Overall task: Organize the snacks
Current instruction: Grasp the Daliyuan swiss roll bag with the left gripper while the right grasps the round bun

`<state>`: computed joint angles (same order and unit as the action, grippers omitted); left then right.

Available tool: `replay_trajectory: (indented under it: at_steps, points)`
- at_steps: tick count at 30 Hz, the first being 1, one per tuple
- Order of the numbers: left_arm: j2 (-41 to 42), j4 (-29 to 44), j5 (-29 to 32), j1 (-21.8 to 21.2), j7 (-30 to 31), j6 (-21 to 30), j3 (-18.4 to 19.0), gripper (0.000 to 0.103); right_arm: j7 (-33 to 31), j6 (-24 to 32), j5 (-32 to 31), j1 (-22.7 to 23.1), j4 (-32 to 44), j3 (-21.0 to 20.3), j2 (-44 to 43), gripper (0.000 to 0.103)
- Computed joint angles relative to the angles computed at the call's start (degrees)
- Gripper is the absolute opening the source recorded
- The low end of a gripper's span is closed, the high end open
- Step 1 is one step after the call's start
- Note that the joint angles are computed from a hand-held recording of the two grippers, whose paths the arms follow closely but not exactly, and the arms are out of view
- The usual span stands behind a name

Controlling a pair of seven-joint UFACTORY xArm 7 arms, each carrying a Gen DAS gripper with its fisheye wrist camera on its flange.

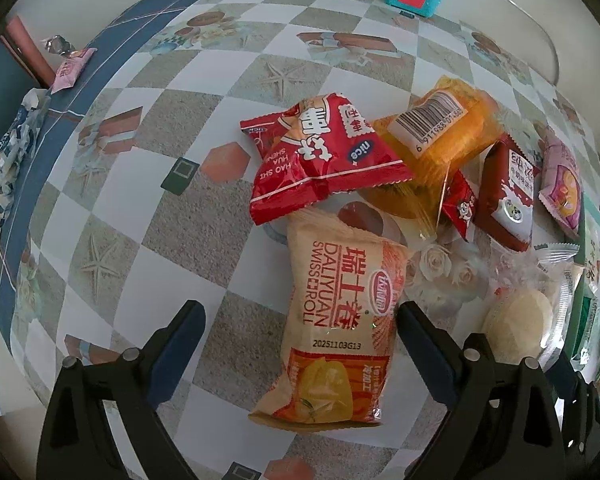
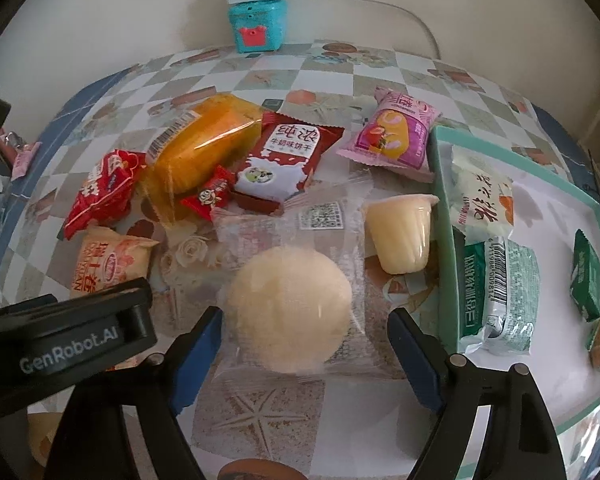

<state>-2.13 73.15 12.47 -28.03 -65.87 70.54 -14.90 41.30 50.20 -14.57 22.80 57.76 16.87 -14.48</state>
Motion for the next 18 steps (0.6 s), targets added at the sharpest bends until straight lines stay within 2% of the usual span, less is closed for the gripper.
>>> replay_trajectory:
  at_steps: [4, 5, 6, 8, 9, 18]
  points:
    - [0.01, 0.10, 0.16, -0.30, 0.13, -0.21, -0.26, 0.093, -0.77, -1.85, 1.36, 0.21, -0.80, -0.63, -0.78, 0.083]
    - [0.35, 1.00, 0.27, -0.51, -0.13, 0.30, -0.47, 0.082, -1.46, -2.70, 2.16, 0.33, -1.12, -0.89, -0.98, 0.074]
    - [0.30, 1.35, 0.06, -0.66, -0.20, 0.31, -0.51, 0.076, -1.92, -3.20, 2.76, 0.36, -1.25, -1.00, -1.06, 0.068]
    - [0.52, 1.34, -0.39, -0.78, -0.10, -0.84, -0.45, 0.057, -2.16, -3.65, 2.89, 0.18, -1.41, -0.83, -1.20, 0.065]
    - [0.77, 1.53, -0.44, -0.87, 0.10, -1.04, -0.46, 0.053, -2.30, -3.88, 3.05, 0.13, -1.53, -0.80, -1.30, 0.064]
    - [2.03, 3.23, 0.44, -1.84, -0.85, -1.03, -0.28, 0.042, -3.12, -4.70, 4.18, -0.46, -2.27, -0.90, -2.42, 0.059]
